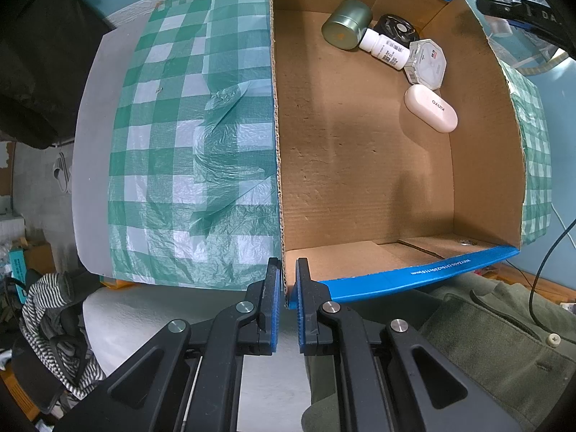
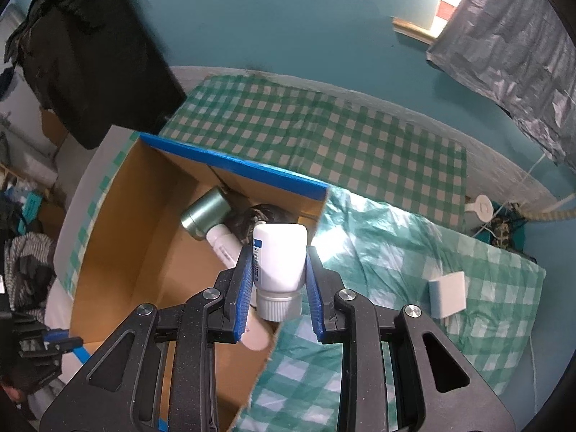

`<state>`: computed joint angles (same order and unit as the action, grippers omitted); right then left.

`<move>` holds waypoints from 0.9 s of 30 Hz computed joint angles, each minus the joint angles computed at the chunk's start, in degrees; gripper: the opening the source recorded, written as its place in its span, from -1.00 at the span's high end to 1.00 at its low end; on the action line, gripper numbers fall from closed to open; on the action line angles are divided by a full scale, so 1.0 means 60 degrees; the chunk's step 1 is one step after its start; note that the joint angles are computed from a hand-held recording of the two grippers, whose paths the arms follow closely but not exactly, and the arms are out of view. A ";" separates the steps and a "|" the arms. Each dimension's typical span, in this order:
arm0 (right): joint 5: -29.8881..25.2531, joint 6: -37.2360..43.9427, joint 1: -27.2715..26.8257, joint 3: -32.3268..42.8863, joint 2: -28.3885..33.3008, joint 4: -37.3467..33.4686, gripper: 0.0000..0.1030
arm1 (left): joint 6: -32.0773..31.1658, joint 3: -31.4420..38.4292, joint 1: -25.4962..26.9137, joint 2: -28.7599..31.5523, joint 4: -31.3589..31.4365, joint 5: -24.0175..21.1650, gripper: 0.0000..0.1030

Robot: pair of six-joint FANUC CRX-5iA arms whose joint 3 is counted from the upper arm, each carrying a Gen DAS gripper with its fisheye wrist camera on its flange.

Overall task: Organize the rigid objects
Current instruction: 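Lower the pill bottle into the box and open the right gripper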

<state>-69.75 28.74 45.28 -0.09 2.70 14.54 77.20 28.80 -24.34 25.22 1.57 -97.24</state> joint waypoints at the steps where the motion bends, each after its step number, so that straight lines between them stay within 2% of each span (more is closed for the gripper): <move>1: 0.0007 0.0074 -0.0010 0.0060 0.0070 -0.0040 0.49 | 0.0000 0.0000 0.0000 0.0000 0.0000 0.0000 0.88; 10: -0.0031 0.0691 -0.0150 0.0540 0.0621 -0.0402 0.49 | -0.0005 -0.0007 0.0004 -0.0005 0.0005 0.0010 0.88; 20: -0.0163 0.0904 -0.0261 0.0754 0.0765 -0.0732 0.48 | 0.0007 -0.0026 0.0006 -0.0009 0.0012 0.0023 0.88; 22: -0.0227 0.0871 -0.0264 0.0785 0.0785 -0.0725 0.38 | 0.0007 -0.0026 0.0006 -0.0009 0.0012 0.0023 0.88; 23: -0.0249 0.0833 -0.0258 0.0778 0.0767 -0.0722 0.24 | -0.0008 -0.0031 0.0006 -0.0010 0.0009 0.0033 0.88; 27: -0.0196 0.0627 -0.0225 0.0642 0.0598 -0.0637 0.20 | -0.0018 -0.0007 0.0004 0.0000 0.0003 0.0008 0.88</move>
